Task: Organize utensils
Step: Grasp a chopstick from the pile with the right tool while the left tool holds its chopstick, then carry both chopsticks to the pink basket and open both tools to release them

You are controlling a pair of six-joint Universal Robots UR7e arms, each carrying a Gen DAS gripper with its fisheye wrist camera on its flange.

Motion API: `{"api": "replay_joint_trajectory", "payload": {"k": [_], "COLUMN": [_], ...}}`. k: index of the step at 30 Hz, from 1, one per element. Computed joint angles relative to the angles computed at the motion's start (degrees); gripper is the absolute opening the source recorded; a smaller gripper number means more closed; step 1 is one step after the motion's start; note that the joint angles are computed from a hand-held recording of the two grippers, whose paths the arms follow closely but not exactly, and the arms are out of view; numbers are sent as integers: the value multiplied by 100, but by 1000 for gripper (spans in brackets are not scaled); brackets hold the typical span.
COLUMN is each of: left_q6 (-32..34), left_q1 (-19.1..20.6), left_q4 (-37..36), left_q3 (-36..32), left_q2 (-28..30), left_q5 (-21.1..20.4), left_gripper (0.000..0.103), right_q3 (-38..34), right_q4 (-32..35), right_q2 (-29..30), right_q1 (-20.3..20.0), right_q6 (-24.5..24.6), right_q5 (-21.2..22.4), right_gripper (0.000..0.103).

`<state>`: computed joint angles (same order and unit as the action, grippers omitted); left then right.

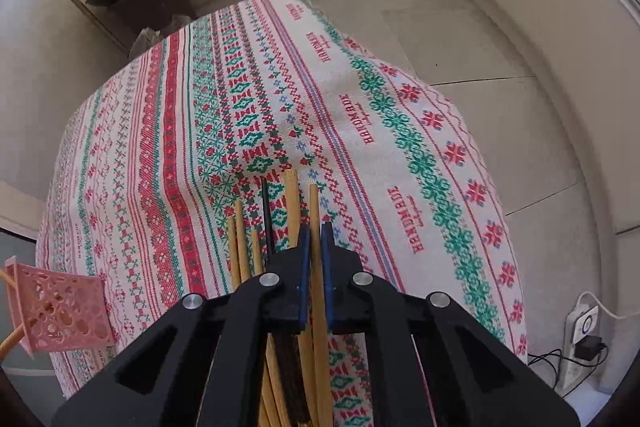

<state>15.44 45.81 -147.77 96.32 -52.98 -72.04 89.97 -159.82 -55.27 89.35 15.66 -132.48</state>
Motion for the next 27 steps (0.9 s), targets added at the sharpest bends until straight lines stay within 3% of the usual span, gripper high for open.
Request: {"api": "replay_joint_trajectory", "payload": {"k": [9,14,21,27], "left_q6": [-233,-344,-713,-689], "left_q1": [-8,-38,-56,-112], "left_q4": [-298,-781,-1074,-1286], "left_q3": [110,201,-205,-817], "left_q2": [-297,-443,-463,-201], "left_q5": [-285,-139,90,549], "left_gripper": [4,4,4,4], "right_q3": [1781,2409,2460,2220], "right_q4": [-1596,-2289,-2623,-2712], "right_q2": [-1278,-1643,-1782,-1723], "right_q1": [862,1349,1868,2041], "right_q6": [163,336,400,209], "right_q5": [-70,75,-19,226], "right_gripper": [6,6,6,6]}}
